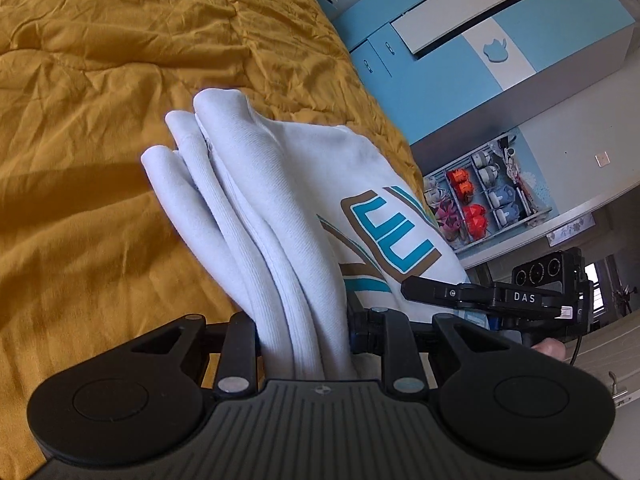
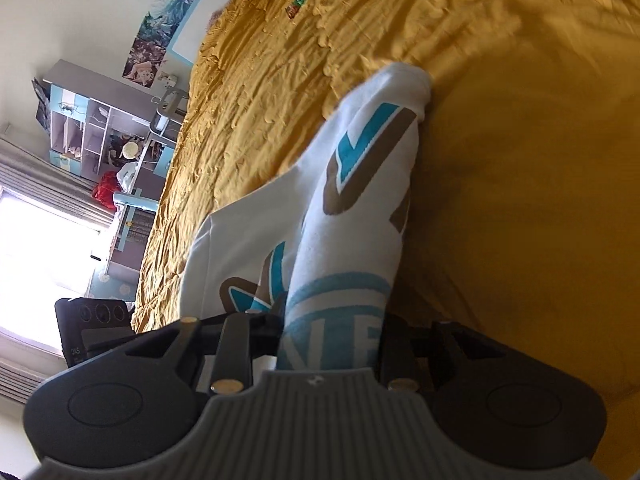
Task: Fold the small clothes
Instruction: 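Lay the fold down and open both grippers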
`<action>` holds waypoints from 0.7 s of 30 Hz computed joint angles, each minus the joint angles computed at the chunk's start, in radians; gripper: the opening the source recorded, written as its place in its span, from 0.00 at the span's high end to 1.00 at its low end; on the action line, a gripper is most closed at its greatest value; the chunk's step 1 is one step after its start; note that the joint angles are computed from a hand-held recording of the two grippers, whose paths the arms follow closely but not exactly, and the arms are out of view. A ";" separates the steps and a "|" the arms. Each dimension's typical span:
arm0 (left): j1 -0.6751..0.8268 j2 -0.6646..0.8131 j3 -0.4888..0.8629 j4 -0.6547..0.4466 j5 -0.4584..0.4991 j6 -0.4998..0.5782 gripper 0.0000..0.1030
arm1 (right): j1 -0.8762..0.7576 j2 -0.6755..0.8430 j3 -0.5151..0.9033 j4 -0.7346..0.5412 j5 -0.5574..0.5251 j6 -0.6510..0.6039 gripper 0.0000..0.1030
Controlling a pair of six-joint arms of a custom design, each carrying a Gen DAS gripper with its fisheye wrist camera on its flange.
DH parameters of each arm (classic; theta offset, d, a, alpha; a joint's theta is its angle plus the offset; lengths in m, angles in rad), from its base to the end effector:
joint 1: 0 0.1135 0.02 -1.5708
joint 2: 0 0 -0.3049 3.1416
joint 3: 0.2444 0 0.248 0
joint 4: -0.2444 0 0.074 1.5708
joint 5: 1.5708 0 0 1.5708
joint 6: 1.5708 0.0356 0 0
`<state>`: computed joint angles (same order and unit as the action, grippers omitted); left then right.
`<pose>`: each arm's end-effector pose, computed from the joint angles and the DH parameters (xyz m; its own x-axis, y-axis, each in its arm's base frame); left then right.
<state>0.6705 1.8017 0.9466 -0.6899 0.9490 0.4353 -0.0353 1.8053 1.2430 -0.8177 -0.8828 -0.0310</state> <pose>0.2494 0.1609 0.1734 -0.8559 -0.3653 -0.3660 0.0170 0.6876 -0.7259 0.3455 0.0153 0.2377 -0.9769 0.0148 -0.2131 -0.1543 0.6405 0.7523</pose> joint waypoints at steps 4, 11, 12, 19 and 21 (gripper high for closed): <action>0.079 0.160 0.070 -0.172 0.089 0.172 0.72 | -0.123 0.081 -0.126 0.093 -0.180 0.046 0.75; 0.104 0.004 -0.006 -0.099 -0.009 0.259 0.56 | -0.174 0.007 -0.116 -0.008 -0.102 -0.031 0.65; 0.117 -0.029 -0.021 -0.093 -0.028 0.258 0.53 | -0.182 -0.017 -0.120 -0.014 -0.078 -0.033 0.60; 0.183 -0.310 -0.091 -0.075 -0.217 0.246 0.40 | -0.130 -0.383 -0.208 0.063 0.271 0.141 0.41; 0.202 -0.387 -0.086 -0.103 -0.261 0.218 0.40 | -0.089 -0.492 -0.205 0.047 0.394 0.176 0.41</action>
